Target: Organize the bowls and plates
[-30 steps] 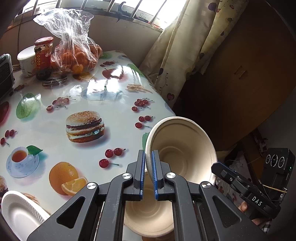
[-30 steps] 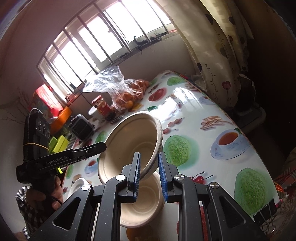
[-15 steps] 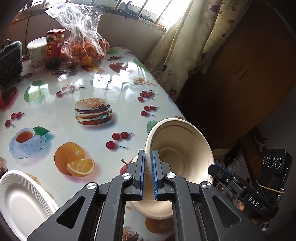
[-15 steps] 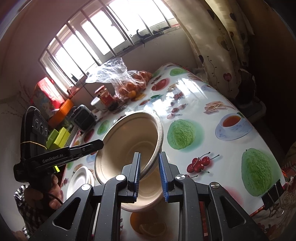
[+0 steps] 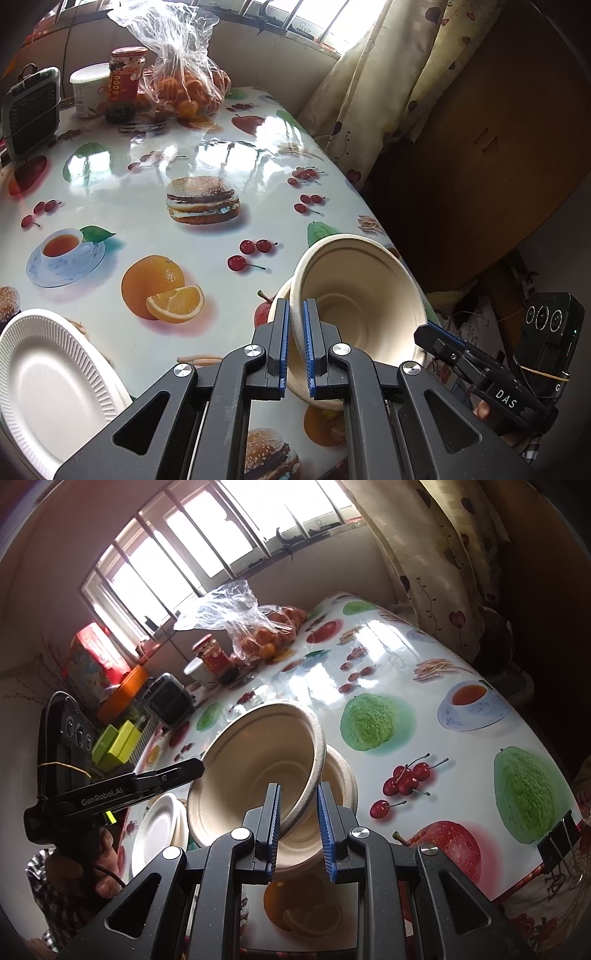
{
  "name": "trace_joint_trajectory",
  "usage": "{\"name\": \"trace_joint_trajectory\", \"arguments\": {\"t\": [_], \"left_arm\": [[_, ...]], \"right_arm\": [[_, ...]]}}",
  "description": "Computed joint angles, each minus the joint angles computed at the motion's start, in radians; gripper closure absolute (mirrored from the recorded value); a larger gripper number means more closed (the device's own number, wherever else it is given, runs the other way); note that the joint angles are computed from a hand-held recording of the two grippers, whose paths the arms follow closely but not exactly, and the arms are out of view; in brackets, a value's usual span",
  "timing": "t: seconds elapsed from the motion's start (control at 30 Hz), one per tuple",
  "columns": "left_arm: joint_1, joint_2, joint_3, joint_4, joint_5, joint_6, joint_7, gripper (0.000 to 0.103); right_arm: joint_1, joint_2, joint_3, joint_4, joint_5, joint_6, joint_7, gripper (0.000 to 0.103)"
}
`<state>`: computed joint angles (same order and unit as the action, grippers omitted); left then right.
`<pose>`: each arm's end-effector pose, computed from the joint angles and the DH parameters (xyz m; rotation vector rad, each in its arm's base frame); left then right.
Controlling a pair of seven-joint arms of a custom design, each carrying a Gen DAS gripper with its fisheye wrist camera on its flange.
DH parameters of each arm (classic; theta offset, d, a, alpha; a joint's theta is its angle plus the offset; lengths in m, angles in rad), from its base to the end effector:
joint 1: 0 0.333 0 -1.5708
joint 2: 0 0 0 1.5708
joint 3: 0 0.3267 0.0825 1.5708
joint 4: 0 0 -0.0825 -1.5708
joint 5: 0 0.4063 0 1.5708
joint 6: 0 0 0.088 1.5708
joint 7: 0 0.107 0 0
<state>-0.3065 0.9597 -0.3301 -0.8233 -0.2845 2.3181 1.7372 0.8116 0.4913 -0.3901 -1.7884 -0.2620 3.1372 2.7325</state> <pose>0.7617 -0.3949 0.4222 1.5015 -2.3979 1.0973 0.6322 0.3541 0.3924 -1.2939 1.8503 -0.3154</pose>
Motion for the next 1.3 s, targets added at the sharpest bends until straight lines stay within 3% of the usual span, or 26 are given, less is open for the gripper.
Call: {"name": "trace_joint_trajectory", "arguments": {"t": [0.43,0.83,1.3], "left_arm": [[0.022,-0.061,-0.002,-0.129,-0.005,0.046,0.008,0.096],[0.015,-0.039,-0.001,-0.100,0.003,0.023,0.000,0.096],[0.001,-0.021,0.010,-0.075,0.026,0.009,-0.022,0.095]], "right_arm": [[-0.003,0.012,0.018,0.006,-0.014,-0.022,0.012,0.083],[0.005,0.017,0.004,0.001,-0.043,-0.027,0.045,0.083],[-0.033,0.025,0.039,0.007,-0.054,-0.040,0.037,0.083]]}}
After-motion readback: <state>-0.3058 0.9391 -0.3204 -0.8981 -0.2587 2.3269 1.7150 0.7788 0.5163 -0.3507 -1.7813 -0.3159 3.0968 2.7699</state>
